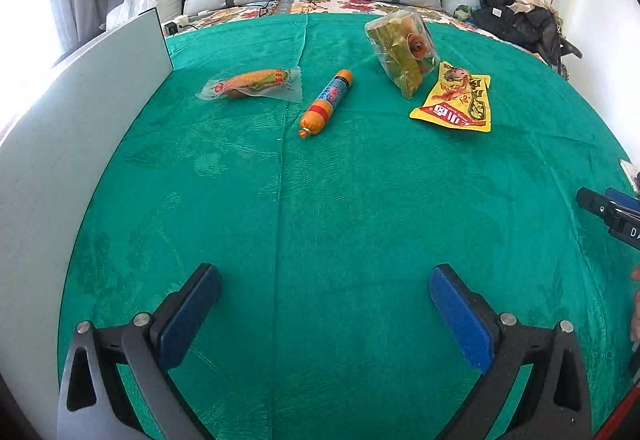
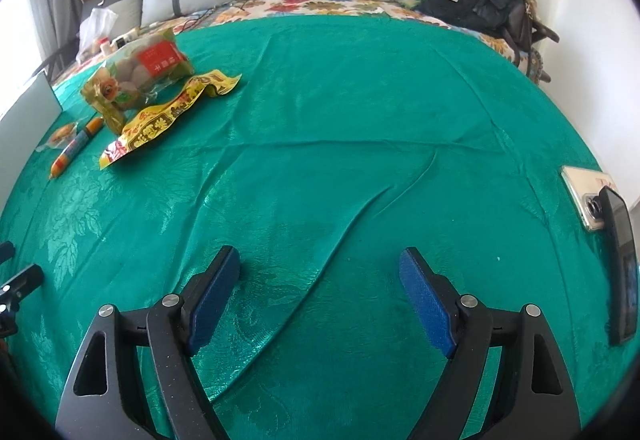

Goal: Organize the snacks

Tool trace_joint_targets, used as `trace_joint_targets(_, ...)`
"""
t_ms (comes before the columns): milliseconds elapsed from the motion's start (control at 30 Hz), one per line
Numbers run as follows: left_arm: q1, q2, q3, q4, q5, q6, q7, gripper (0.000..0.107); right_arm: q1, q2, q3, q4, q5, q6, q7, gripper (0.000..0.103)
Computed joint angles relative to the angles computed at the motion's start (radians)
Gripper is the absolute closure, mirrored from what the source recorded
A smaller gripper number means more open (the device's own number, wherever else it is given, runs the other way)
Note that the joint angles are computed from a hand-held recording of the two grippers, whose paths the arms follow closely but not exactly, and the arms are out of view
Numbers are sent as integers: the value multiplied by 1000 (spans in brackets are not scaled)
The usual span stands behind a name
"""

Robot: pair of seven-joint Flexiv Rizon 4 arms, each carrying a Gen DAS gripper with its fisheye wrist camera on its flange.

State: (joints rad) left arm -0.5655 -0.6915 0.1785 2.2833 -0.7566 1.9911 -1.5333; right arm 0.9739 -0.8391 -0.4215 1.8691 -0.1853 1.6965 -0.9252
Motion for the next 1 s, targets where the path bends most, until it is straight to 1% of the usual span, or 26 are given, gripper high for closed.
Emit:
trace_joint_targets(233,0,0,1,0,3,-1,-3,4,-16,0,18,-9,-10,-7,-4,11)
trace_joint_targets(1000,1,2,3,2,9,-2,-8,4,-16,-3,16,-14,-21,-11,9,10)
